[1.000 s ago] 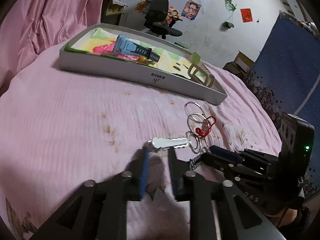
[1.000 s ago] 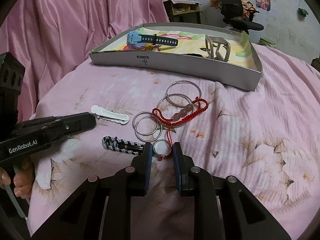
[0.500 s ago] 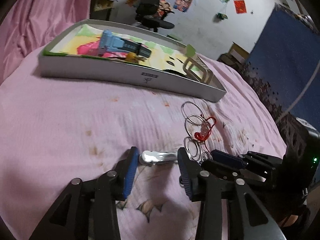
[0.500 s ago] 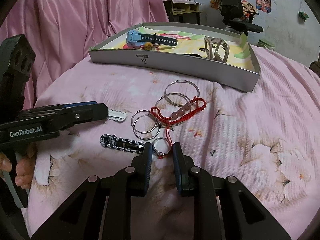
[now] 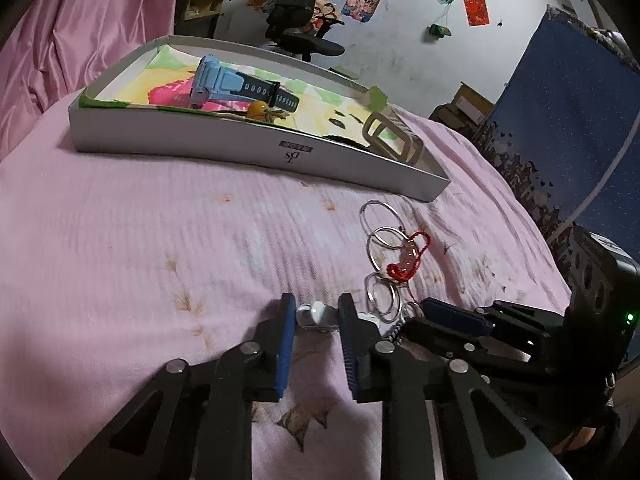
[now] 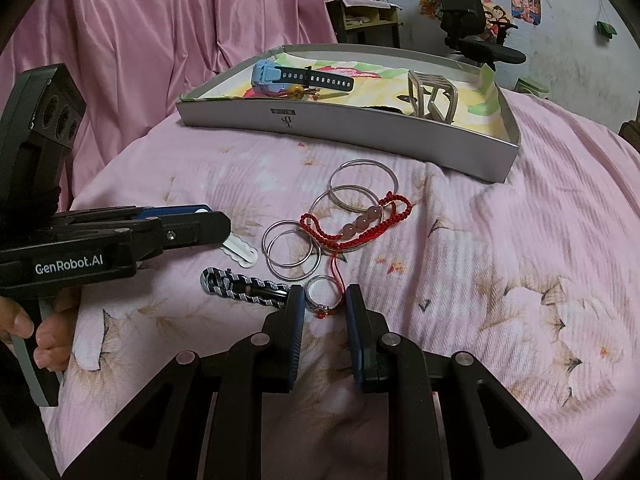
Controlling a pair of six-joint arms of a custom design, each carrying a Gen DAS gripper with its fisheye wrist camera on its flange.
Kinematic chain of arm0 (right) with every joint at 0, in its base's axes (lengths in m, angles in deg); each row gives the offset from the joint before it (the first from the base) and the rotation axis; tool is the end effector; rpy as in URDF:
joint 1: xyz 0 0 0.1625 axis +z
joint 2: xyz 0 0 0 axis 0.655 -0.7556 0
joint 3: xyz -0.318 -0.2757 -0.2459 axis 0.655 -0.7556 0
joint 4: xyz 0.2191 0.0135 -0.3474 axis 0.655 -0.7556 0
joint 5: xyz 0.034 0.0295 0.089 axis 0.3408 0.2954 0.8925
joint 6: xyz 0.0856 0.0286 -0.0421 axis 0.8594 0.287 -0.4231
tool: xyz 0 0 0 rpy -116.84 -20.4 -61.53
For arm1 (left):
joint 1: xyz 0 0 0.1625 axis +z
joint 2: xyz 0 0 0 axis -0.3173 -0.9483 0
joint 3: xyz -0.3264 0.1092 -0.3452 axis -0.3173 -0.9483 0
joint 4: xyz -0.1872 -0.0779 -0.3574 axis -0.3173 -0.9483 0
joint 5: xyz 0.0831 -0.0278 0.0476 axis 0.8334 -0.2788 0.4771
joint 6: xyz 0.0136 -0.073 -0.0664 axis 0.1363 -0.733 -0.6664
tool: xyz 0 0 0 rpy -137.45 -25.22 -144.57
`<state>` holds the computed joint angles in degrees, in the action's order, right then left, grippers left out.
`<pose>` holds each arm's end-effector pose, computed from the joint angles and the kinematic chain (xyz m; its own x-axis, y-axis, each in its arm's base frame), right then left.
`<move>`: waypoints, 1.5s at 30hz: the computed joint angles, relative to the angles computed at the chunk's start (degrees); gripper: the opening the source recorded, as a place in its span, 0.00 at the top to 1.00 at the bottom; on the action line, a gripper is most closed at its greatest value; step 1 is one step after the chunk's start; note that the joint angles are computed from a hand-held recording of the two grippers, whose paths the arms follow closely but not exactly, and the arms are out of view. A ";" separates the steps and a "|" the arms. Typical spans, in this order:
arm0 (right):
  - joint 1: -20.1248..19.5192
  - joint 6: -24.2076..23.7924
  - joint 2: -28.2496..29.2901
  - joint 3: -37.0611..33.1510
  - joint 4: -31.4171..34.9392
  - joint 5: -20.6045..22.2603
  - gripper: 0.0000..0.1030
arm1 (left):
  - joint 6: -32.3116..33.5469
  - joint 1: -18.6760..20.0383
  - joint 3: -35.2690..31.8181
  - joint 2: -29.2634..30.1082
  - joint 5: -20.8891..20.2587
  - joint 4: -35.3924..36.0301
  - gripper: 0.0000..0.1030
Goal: Organize jewelry
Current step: 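Lift the clip and ring with both tools and carry them over the grey tray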
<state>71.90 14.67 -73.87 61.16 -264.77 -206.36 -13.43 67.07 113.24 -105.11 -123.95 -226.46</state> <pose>0.2037 -0.3270 0.1209 -0.8025 0.1368 0.5807 -0.2931 0.7573 -0.5836 -0.1839 -0.4498 0.1317 -0.7305 0.6287 -0.2667 0.6770 0.7180 -0.1618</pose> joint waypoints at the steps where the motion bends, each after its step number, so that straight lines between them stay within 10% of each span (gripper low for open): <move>1: 0.00 0.00 0.00 0.00 0.00 0.00 0.82 | 0.11 0.00 0.16 -0.13 -0.37 -0.21 0.82; 32: 1.07 -1.14 0.60 2.47 -6.84 0.09 0.84 | 1.54 -3.59 4.01 -4.00 -1.02 6.24 0.86; 45: 1.40 -4.58 2.16 2.81 -14.56 0.62 0.84 | -1.98 -5.87 7.82 -4.95 4.46 -5.58 0.88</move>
